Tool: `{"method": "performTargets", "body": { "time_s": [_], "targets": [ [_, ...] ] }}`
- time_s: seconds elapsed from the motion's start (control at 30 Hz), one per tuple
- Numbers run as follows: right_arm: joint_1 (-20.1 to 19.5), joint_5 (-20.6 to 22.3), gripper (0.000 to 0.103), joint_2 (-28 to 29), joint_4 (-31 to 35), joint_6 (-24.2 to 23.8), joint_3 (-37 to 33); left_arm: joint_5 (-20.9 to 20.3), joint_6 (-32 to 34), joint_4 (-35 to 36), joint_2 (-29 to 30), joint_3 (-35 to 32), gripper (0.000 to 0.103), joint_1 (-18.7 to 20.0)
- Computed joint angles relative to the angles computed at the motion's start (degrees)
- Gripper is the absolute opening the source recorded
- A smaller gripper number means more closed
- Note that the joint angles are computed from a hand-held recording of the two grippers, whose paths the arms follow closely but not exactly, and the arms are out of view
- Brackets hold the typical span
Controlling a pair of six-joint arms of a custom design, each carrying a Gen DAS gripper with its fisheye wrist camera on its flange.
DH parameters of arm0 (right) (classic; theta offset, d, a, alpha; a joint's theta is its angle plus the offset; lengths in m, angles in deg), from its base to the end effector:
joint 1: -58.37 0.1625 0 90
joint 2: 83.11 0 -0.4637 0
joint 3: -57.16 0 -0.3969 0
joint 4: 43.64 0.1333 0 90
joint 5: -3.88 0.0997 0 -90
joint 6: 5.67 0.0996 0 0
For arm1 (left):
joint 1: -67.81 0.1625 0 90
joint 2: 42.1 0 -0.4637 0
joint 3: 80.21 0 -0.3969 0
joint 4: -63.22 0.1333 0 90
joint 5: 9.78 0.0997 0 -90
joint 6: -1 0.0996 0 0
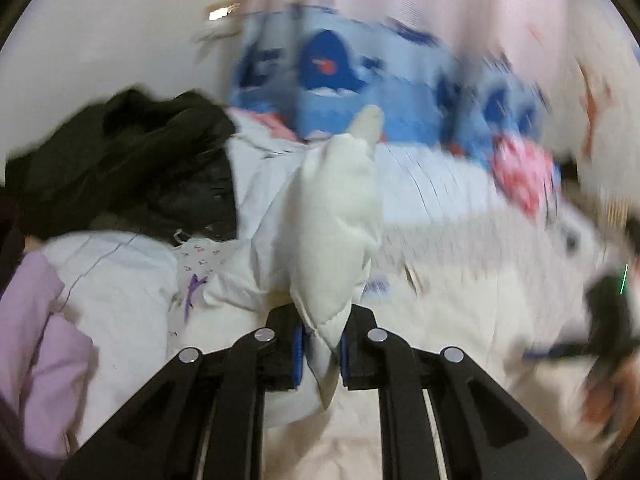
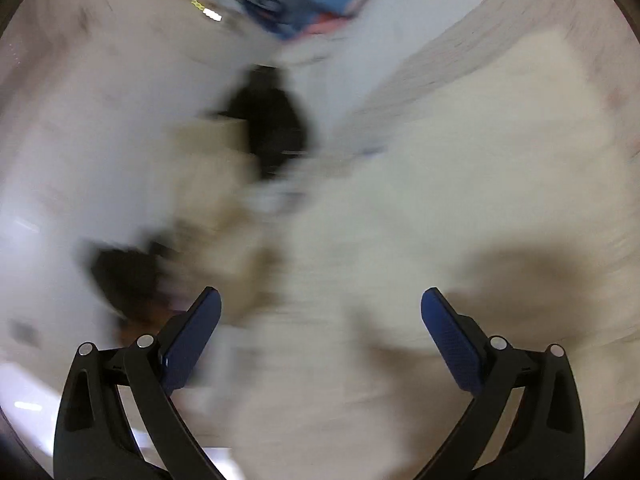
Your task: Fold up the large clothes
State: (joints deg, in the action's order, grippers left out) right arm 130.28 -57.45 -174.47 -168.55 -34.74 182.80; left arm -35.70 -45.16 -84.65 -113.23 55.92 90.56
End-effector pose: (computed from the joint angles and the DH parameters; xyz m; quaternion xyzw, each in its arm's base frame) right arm 0.0425 -0.4532 0.3162 -0.0940 0.9643 -0.1039 0.2248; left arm -0.2930 -0.3646 0.1860 0.1873 0.8257 -0.4136 0.3347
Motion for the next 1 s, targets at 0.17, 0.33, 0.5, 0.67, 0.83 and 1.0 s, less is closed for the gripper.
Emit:
{"method": "performTargets", "body": {
  "time_s": [0.17, 0.33, 0.5, 0.67, 0.83, 1.0],
  "targets": [
    [-3.67, 7.87, 0.097, 2.75, 10.85, 1.65, -1.61, -3.99, 1.23, -3.85, 10.88, 1.45, 0.014, -4.58],
    [-7.63, 10.28, 0.097, 6.18, 9.71, 8.92, -0.34, -5.49, 2.82, -4.94, 17.54, 2.65, 0.014, -9.0],
    [-7.99, 10.73, 0.081, 7.46, 4.68, 7.42, 1.09, -7.84, 3.99, -5.69, 17.66, 3.69, 0.015, -9.29],
    [-4.65, 5.86, 0.013, 7.72, -4.21, 5.2, 2.53, -8.89, 1.72, -0.06, 16.88, 2.86, 0.021, -10.63],
    [3.65, 7.08, 0.012, -0.77, -12.45, -4.8, 4.35, -10.42, -2.2, 3.16, 11.63, 3.6, 0.031, -14.4],
    [3.92, 18.35, 0.012, -11.84, -19.59, -10.51, 4.63, -4.91, -16.01, 5.43, 1.01, 6.15, 0.057, -20.07]
  ]
}}
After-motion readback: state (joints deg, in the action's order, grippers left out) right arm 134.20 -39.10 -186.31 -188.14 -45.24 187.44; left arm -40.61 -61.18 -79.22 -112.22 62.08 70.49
